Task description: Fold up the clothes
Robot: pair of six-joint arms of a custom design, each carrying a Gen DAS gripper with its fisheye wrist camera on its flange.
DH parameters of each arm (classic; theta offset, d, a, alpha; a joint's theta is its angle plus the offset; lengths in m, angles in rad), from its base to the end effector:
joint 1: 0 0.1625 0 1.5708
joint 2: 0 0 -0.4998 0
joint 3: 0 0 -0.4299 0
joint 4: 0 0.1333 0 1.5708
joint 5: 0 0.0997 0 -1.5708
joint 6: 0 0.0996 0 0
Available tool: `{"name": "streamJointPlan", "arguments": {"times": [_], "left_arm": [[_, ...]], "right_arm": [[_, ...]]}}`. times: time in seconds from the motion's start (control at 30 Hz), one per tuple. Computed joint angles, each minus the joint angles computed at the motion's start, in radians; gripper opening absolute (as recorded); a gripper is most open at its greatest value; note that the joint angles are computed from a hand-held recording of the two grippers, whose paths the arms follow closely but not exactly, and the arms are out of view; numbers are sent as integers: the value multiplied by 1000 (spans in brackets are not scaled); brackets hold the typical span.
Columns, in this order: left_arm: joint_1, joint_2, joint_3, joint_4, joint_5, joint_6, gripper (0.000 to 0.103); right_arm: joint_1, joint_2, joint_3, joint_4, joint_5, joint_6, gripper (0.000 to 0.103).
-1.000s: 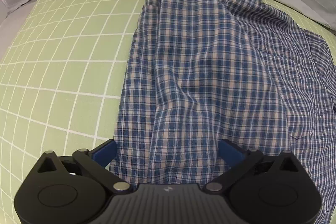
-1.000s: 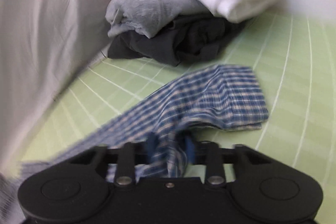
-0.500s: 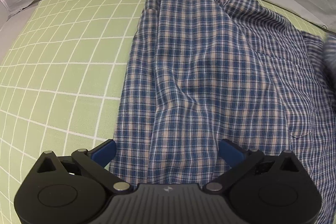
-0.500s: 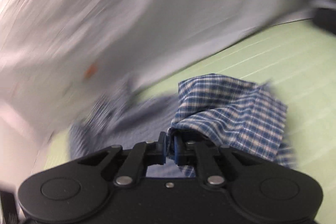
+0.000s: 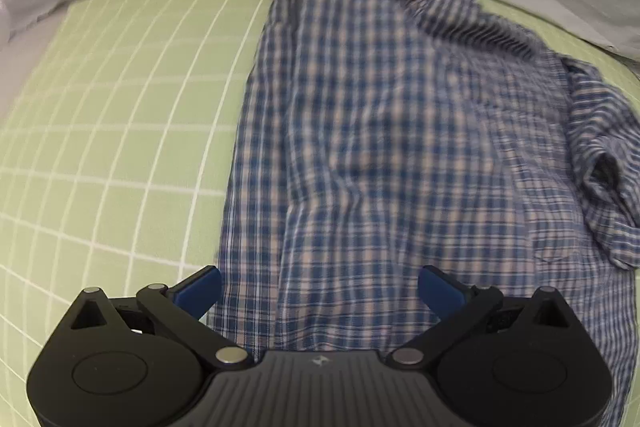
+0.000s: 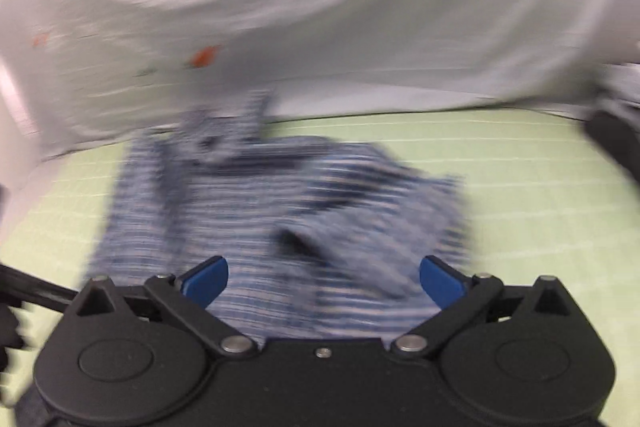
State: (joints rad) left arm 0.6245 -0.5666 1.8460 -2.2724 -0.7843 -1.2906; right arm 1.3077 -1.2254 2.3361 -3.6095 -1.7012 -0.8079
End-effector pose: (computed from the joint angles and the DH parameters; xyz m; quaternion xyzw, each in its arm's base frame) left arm -0.3597 -0.5105 -0.0944 -0.0441 0.8910 -0.2153 0.3972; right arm -0.0135 -0.5130 0.2682 0.2120 -0.8673 0.3543 0.2780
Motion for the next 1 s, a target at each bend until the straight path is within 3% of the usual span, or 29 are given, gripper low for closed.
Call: {"name": "streamJointPlan", "arguments": {"times": [0.1,0.17,0.27,0.4,0.53,0.77,0.97,1.0], "left_arm": [[-23,3,-28,53,34,7,103],[-33,12,-47,56,59,31,103],[-39,36,-71,-3,90,154,103],[-32,86,-124,-93,68,322,99],[-25,139,-169,-246,18,496,86],[-1,234,-277,-393,-25,751,63],[31,290,-351,-462,-51,851,53],[36,297,-359,-476,-58,862,41]], "right_arm": [[-19,37,-5,-147,-124,-26,103],[-36,46,-15,-177,-179,0,103],[-70,33,-29,-143,-198,90,103],[-88,22,-54,-88,-203,178,103],[-98,27,-73,-84,-202,228,103],[-99,53,-100,-89,-231,236,103],[-96,63,-108,-92,-259,227,103],[-96,64,-109,-91,-263,226,103]]}}
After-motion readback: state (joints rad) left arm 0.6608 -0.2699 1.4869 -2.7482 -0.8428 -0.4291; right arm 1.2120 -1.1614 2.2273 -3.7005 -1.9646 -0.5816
